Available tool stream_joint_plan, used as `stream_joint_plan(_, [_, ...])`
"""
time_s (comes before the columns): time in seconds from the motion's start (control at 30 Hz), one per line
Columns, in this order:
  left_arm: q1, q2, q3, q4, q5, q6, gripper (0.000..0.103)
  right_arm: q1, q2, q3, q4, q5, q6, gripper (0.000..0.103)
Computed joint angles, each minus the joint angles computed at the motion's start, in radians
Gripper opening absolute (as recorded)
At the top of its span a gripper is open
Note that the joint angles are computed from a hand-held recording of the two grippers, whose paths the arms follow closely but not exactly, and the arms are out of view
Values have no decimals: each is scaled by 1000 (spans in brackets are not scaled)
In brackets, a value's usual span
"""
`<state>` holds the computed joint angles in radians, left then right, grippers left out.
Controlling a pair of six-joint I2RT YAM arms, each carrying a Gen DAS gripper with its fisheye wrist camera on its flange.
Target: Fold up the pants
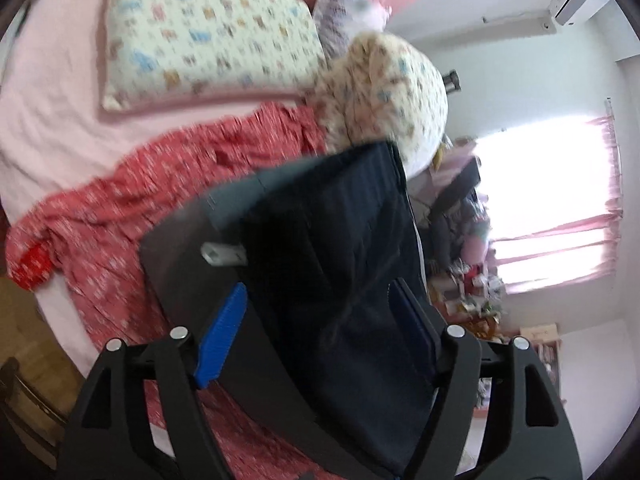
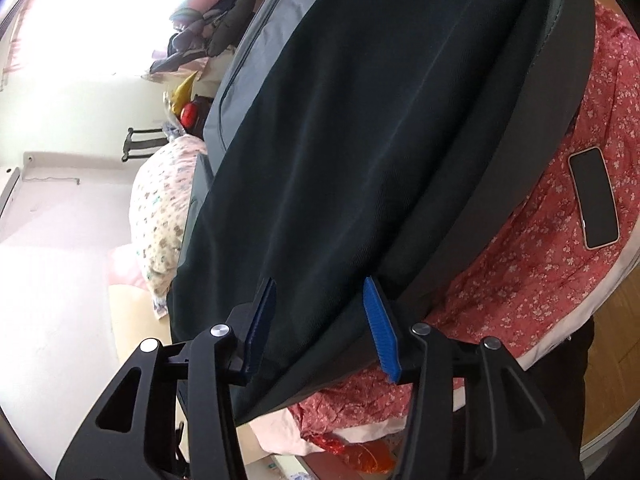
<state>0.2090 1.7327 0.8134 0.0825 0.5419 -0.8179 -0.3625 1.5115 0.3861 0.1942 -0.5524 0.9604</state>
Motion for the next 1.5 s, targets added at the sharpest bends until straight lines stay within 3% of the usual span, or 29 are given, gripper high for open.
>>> stream_joint_plan(0.07, [18,-17,-6,12,-2,10,73,-2,2,-8,17,11,1,45])
stream_joint_plan(0.13, [28,-44,-19,42,-9,12,73,11,3,-4,9,55,-11,35])
stream_joint_plan(0.2, [30,-71,-35,82,-8,10,73,16,4,-14,25,78,-18,4])
stream_joint_plan(0.33, [10,-99,-24,105,3,41,74,4,-53,-66,76,71,-10,3])
stream_joint_plan(0.57, [-66,-80,20,105,29,88,75,10,-307,-125,-53,87,-11,2])
stream_joint_plan(0.7, [-122,-51,29,125,19,72,75,5,-200,-129,-11,89,-51,2])
stream_joint_plan(0.8, [-172,-51,32,119,5,46,75,-37,-99,-107,-12,22,-103,3])
stream_joint_plan(0.97, [-236,-109,-12,129,-70,16,77,-302,-159,-19,-278,-80,-379,3])
stream_joint_plan(1.03, [-266,-128,-32,137,-107,-19,77,-497,-117,34,-339,-131,-471,24])
stream_joint_plan(1.07, [-292,-138,-39,137,-134,-43,77,-587,-93,67,-361,-141,-500,45])
stream_joint_plan(1.1, [-310,-146,-44,136,-150,-56,78,-646,-73,91,-366,-152,-516,48])
stream_joint_plan(1.23, [-439,-151,-19,109,-252,-120,78,-856,45,249,-345,-125,-569,48])
stream_joint_plan(1.33, [-537,-119,27,92,-300,-152,78,-899,168,384,-372,-67,-601,48])
stream_joint_plan(1.43, [-627,-83,77,77,-341,-170,78,-902,274,493,-414,-74,-643,47])
stream_joint_plan(1.47, [-654,-70,95,69,-353,-174,78,-891,296,518,-420,-74,-653,45])
stream_joint_plan(1.5, [-673,-62,107,64,-361,-179,78,-884,317,534,-417,-82,-667,25])
